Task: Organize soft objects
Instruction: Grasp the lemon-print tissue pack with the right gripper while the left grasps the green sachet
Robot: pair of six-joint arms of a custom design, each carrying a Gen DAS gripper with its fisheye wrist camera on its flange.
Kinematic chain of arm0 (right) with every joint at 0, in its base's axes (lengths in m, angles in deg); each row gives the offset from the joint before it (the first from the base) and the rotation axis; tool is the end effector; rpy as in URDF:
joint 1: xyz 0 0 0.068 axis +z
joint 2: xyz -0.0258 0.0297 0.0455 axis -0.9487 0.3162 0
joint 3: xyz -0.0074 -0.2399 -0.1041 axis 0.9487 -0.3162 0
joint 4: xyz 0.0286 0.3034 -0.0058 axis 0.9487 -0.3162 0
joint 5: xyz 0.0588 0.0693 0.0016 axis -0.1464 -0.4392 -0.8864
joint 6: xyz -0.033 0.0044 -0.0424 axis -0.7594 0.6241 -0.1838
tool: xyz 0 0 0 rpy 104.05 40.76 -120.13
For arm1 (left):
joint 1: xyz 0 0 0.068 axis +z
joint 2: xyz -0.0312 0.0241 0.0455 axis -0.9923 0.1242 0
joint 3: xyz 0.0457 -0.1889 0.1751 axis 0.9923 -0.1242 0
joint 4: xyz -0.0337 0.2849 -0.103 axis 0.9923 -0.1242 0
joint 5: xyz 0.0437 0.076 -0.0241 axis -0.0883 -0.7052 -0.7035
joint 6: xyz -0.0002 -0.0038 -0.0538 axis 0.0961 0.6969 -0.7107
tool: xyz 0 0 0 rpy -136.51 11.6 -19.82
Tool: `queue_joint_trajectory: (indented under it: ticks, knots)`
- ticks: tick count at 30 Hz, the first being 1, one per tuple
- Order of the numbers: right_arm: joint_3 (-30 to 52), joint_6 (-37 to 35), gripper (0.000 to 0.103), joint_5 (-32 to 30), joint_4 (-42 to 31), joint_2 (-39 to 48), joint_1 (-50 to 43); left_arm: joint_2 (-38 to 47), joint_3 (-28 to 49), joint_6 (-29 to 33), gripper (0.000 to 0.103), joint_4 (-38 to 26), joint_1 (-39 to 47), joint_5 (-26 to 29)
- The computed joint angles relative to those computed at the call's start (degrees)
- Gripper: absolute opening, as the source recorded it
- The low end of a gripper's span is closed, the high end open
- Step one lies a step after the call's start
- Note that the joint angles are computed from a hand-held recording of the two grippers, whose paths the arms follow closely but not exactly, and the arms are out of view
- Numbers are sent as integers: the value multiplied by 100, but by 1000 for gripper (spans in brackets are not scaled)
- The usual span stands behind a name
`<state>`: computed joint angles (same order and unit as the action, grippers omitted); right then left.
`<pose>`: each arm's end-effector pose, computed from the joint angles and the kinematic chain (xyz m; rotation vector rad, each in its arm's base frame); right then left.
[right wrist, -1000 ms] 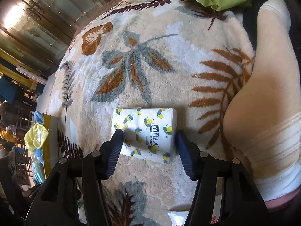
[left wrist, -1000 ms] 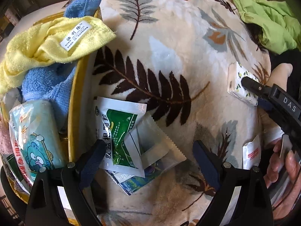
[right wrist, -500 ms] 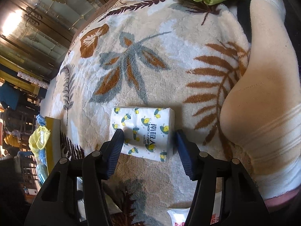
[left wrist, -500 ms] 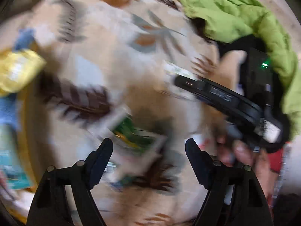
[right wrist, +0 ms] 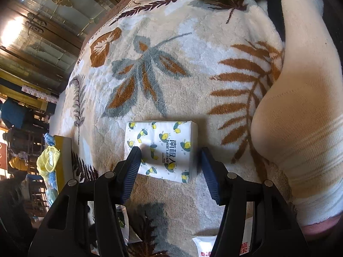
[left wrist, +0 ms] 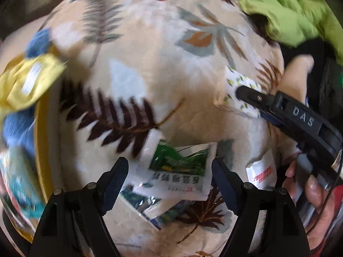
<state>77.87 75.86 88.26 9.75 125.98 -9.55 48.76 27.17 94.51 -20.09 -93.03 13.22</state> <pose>0.1563 0.2662 0.0380 0.9395 2.4944 0.4739 0.2531 -0.0539 0.0589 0.8433 2.9257 -0.3566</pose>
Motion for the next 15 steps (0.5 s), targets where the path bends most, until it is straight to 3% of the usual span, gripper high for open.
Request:
queue_joint_trajectory:
  ticks: [6, 12, 13, 14, 15]
  knots:
    - [-13, -84, 57, -1, 30, -23, -30, 256, 25, 164, 80, 164, -543, -318]
    - [320, -369, 57, -30, -385, 129, -106, 435, -53, 18, 78, 572, -885, -508]
    - [401, -423, 53, 7, -503, 155, -98, 474, -1, -19, 74, 570, -853, -465]
    - [454, -458, 47, 60, -586, 172, -86, 505, 41, -90, 60, 615, -850, -489]
    - [520, -466, 40, 182, -734, 175, -52, 490, 98, -57, 55, 596, -758, -488]
